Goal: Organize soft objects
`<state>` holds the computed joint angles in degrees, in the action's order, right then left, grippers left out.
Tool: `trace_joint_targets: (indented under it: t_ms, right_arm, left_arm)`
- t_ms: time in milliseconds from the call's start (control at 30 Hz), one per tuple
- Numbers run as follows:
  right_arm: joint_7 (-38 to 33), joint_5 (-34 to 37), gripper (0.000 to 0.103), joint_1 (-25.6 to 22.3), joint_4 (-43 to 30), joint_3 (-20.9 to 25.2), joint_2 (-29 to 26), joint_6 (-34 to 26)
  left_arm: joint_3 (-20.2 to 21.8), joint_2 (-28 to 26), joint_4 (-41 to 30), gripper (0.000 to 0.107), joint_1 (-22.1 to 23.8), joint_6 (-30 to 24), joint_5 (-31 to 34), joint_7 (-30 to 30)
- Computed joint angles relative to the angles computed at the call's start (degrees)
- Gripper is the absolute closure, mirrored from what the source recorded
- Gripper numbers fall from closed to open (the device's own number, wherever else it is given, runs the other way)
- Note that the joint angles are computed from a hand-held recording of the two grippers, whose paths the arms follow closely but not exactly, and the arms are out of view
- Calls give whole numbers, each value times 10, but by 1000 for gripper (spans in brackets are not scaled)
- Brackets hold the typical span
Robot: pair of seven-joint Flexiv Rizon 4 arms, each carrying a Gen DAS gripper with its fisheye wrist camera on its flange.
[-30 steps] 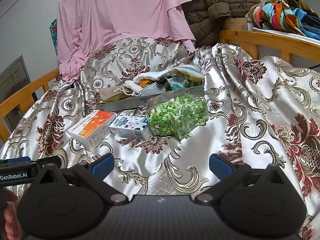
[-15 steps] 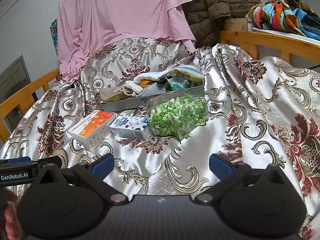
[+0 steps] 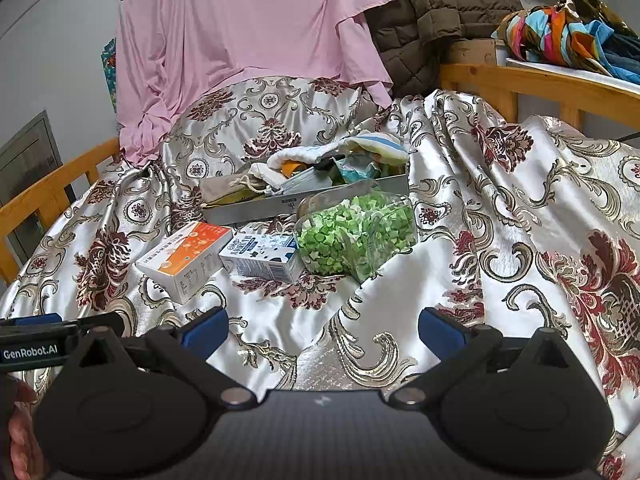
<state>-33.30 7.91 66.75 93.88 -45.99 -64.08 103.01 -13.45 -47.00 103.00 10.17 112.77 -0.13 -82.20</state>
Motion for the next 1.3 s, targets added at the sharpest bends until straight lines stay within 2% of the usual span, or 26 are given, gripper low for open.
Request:
trace_joint_targets:
  t_ms: [1300]
  right_arm:
    - [2,1,0,2,-1,-2,-2,-1]
  left_arm:
    - [11,1,-1,5,-11,-1,-7,0]
